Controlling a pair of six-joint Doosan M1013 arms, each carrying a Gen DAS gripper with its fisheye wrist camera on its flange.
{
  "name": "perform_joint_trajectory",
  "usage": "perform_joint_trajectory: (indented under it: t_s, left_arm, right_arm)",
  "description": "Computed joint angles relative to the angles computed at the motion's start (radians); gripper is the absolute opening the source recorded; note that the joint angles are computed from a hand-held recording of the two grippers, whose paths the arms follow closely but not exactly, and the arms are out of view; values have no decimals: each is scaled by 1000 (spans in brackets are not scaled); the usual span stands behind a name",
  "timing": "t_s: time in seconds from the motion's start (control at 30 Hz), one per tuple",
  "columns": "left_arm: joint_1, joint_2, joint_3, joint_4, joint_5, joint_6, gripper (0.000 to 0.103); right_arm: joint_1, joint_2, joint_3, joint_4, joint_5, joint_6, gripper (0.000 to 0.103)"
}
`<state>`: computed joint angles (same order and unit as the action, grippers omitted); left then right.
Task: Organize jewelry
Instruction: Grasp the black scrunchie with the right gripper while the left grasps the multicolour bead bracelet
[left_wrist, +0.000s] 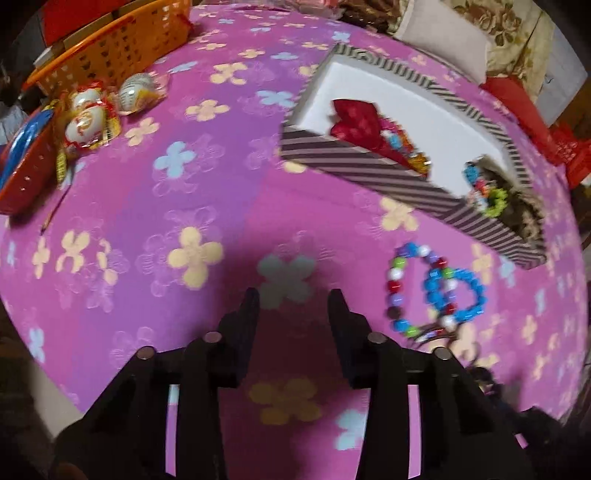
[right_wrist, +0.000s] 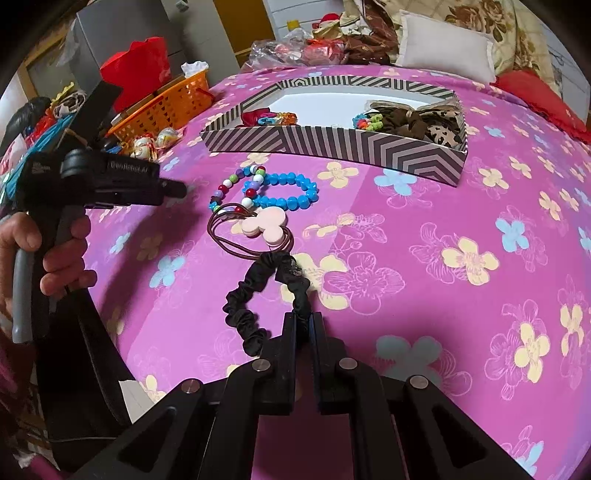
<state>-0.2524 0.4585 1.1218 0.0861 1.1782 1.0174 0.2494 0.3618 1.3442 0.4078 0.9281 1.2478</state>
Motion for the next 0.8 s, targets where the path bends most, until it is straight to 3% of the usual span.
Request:
perform_joint_trajectory:
  t_s: [0.03, 0.33, 0.47, 0.67, 0.8]
  left_arm:
    - [-1, 4, -8, -16, -1, 9, 52]
    - [-42, 83, -119, 20, 104, 26, 56]
    - [-27, 70, -107, -55, 66, 29, 56]
    - [-34, 92, -138, -28, 136, 41, 56]
    - [-54, 94, -135, 79, 157, 20, 56]
  right_arm:
    - [0, 0, -1, 1, 2, 1, 6]
    - [-5, 0, 0, 15, 7, -5, 6]
    - [-8, -2, 3, 26, 8, -9, 6]
    - [-4, 1, -2, 10, 9, -4, 6]
    - [-7, 3, -5, 31, 19, -12, 6]
